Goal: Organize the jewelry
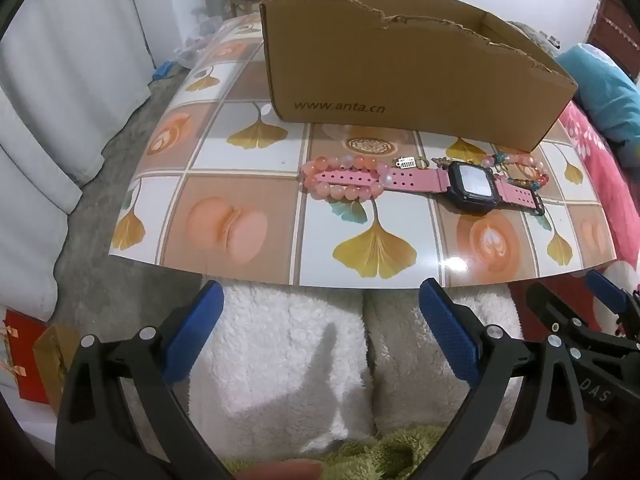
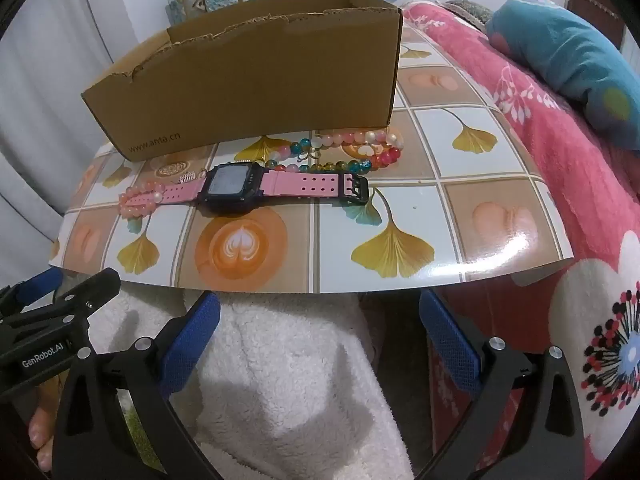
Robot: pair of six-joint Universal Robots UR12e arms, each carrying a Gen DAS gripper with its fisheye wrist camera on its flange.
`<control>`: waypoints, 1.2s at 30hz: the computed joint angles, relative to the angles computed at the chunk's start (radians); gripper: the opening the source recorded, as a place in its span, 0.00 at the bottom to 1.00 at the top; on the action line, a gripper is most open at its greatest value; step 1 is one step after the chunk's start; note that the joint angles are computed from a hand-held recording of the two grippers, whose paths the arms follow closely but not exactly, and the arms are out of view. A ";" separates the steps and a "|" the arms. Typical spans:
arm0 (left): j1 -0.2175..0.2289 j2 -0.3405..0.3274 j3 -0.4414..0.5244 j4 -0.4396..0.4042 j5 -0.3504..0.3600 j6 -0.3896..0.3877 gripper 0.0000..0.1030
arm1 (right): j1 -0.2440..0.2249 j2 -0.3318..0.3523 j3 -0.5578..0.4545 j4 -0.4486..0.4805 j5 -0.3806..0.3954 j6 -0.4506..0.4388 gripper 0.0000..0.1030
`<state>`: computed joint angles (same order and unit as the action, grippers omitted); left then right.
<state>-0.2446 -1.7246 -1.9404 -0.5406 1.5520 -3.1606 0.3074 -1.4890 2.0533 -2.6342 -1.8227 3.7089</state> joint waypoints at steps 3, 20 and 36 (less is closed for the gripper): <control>-0.001 0.000 0.001 -0.002 0.003 0.000 0.92 | -0.001 -0.001 0.000 0.002 0.001 -0.001 0.94; 0.000 -0.002 -0.001 -0.007 -0.002 -0.003 0.92 | 0.003 0.000 -0.008 0.018 -0.002 -0.001 0.94; 0.002 -0.003 0.005 -0.013 -0.007 -0.005 0.92 | 0.002 0.001 -0.007 0.016 -0.001 -0.001 0.94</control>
